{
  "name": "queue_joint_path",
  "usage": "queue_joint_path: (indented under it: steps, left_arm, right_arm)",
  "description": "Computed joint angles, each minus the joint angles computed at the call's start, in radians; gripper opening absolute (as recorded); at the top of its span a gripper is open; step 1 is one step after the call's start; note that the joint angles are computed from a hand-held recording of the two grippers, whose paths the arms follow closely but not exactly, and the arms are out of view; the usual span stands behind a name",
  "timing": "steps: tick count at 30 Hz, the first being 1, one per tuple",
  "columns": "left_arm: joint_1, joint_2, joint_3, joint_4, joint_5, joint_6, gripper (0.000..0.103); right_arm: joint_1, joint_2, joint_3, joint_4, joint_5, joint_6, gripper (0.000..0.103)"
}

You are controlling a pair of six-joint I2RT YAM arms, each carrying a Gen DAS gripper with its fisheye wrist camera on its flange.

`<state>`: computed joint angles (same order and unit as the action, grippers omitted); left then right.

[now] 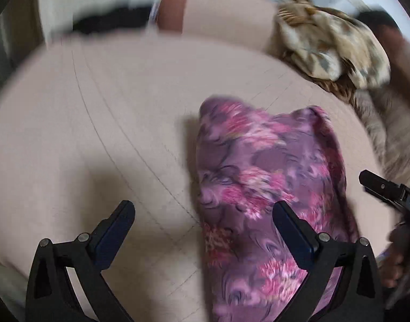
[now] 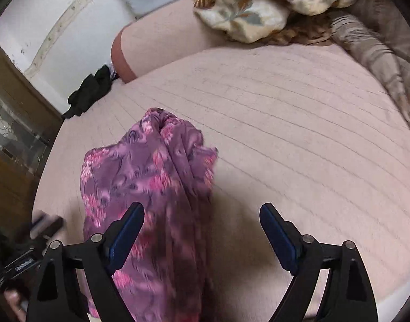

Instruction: Fold small clothes

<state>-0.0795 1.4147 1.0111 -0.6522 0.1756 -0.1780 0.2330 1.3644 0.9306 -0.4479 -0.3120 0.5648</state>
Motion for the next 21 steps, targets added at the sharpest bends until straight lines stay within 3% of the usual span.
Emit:
queue_joint_path:
  steps: [2,6,8,10,11,12,14,16,18,21]
  left_arm:
    - [0.045,0.081,0.037,0.023,0.100,0.018,0.102]
    - [0.064,0.230,0.142,0.066,0.162,0.014,0.102]
    - [0.091,0.326,0.210,0.065,0.268,0.000,0.102]
    - [0.115,0.399,0.257,0.057,0.356,-0.034,0.102]
    - [0.131,0.431,0.266,0.056,0.415,-0.046,0.102]
    - [0.138,0.432,0.246,0.078,0.440,-0.058,0.102]
    - [0.146,0.411,0.208,0.119,0.450,-0.063,0.102]
    - [0.137,0.400,0.198,0.135,0.441,-0.073,0.099]
    - [0.141,0.395,0.192,0.146,0.479,-0.085,0.084]
    - [0.147,0.402,0.202,0.156,0.503,-0.101,0.079]
  right_arm:
    - [-0.027,0.087,0.060,0.030,-0.054,-0.020,0.091]
    - [-0.070,0.271,0.169,0.111,-0.251,-0.032,0.091]
    - [-0.060,0.336,0.206,0.143,-0.286,-0.020,0.091]
    - [-0.039,0.381,0.239,0.137,-0.230,-0.018,0.071]
    - [-0.034,0.400,0.252,0.120,-0.203,-0.022,0.040]
    - [-0.043,0.410,0.256,0.100,-0.219,-0.032,0.032]
    - [-0.073,0.333,0.188,0.145,-0.243,-0.024,0.033]
    - [-0.076,0.266,0.184,0.132,-0.229,-0.048,0.041]
    - [-0.065,0.269,0.247,0.111,-0.250,-0.062,0.044]
    - [-0.012,0.386,0.447,-0.005,-0.210,-0.095,0.044]
